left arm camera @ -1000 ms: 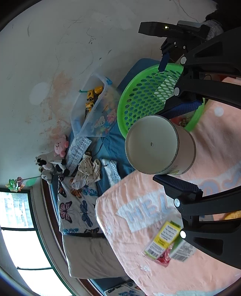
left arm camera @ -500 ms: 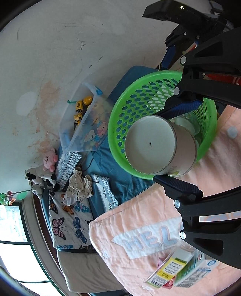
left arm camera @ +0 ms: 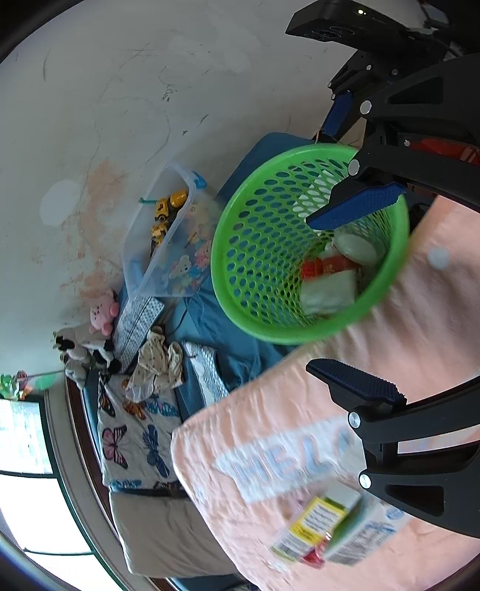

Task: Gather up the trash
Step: 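Lower the white paper cup into the basket and open the left tool, then withdraw both tools from the basket back over the bed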

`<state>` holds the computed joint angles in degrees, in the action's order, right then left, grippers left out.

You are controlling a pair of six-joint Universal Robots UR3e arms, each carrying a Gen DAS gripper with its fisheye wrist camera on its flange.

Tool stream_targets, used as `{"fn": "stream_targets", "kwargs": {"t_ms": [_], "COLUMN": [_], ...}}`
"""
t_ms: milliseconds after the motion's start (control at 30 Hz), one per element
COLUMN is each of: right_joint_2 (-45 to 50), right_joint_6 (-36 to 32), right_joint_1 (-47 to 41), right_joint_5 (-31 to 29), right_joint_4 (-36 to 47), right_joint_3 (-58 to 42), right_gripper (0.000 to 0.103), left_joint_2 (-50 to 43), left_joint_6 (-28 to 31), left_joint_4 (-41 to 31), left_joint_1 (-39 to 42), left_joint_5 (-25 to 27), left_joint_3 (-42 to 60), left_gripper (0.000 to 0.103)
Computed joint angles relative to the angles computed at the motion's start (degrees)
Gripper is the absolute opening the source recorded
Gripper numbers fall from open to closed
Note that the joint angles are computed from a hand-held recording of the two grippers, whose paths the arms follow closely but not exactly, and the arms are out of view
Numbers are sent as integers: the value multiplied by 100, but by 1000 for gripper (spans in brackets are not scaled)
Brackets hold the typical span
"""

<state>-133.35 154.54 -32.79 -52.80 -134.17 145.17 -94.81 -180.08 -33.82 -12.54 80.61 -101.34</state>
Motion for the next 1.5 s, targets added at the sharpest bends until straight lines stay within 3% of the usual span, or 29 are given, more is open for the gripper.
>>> {"fn": "stream_targets", "kwargs": {"t_ms": [267, 667, 933, 1100, 1500], "right_joint_2": [-191, 1114, 2298, 2989, 3790], "right_joint_6": [277, 1361, 2163, 2508, 3016], "right_joint_1": [616, 2350, 3474, 4145, 5093], "right_joint_5": [-83, -811, -1284, -1657, -2244], "right_joint_4": [-28, -1563, -2405, -2620, -2955], "right_joint_3": [53, -122, -532, -984, -1536], "right_gripper": [95, 95, 95, 95, 95], "left_joint_2": [1295, 3441, 5162, 6359, 7513], "left_joint_6": [152, 614, 1466, 2542, 4432], "left_joint_4": [4, -553, -1830, -3490, -5959], "left_joint_1": [580, 2206, 3862, 5507, 7552], "left_joint_5": [255, 68, -618, -1468, -2330], "left_joint_3": [-1253, -3087, -3798, -3879, -3574], "left_gripper": [70, 70, 70, 70, 70]}}
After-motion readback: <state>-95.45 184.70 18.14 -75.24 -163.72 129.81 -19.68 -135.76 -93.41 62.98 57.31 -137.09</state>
